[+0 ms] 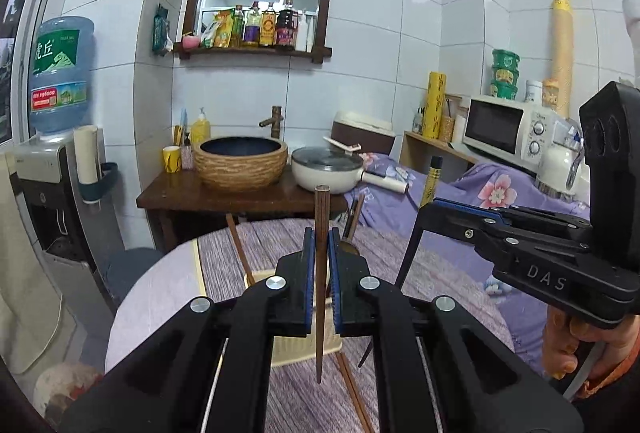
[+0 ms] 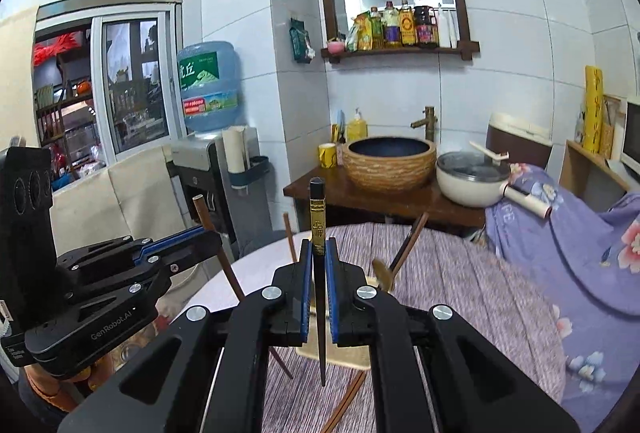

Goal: Organize utensils
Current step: 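Lower both chopsticks into the holder and open both tools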

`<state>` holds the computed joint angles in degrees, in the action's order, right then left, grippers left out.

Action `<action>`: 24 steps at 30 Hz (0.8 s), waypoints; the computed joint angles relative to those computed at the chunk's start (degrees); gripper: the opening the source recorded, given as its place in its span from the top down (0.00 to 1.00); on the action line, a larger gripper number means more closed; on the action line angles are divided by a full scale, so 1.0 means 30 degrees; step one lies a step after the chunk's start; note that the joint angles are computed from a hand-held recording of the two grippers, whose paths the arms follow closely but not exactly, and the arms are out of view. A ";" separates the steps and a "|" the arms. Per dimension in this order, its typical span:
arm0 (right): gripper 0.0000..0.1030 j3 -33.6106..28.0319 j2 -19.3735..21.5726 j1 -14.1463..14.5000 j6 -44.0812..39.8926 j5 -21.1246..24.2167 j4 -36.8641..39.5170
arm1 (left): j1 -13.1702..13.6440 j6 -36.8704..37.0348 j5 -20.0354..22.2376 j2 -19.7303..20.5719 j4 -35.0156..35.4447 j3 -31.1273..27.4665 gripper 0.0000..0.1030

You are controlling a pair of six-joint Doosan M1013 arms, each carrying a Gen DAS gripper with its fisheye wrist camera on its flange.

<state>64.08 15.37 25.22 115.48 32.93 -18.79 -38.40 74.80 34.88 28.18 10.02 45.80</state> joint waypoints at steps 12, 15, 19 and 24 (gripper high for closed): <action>0.93 -0.3138 0.1458 -0.0367 0.1722 0.0310 -0.2031 | 0.0061 -0.1903 0.2843 0.3745 0.2963 -0.8308 0.93; 0.93 -0.3159 0.1798 -0.0380 0.2294 0.0251 -0.2687 | 0.0060 -0.2228 0.3874 0.4904 0.3457 -1.0089 0.93; 0.93 -0.2622 0.2062 -0.0417 0.3354 0.0095 -0.3588 | 0.0114 -0.2533 0.4251 0.5258 0.3554 -0.9743 0.93; 0.93 -0.2016 0.2352 -0.0524 0.3153 0.0455 -0.2713 | 0.0272 -0.2882 0.3937 0.4871 0.3033 -0.7682 0.93</action>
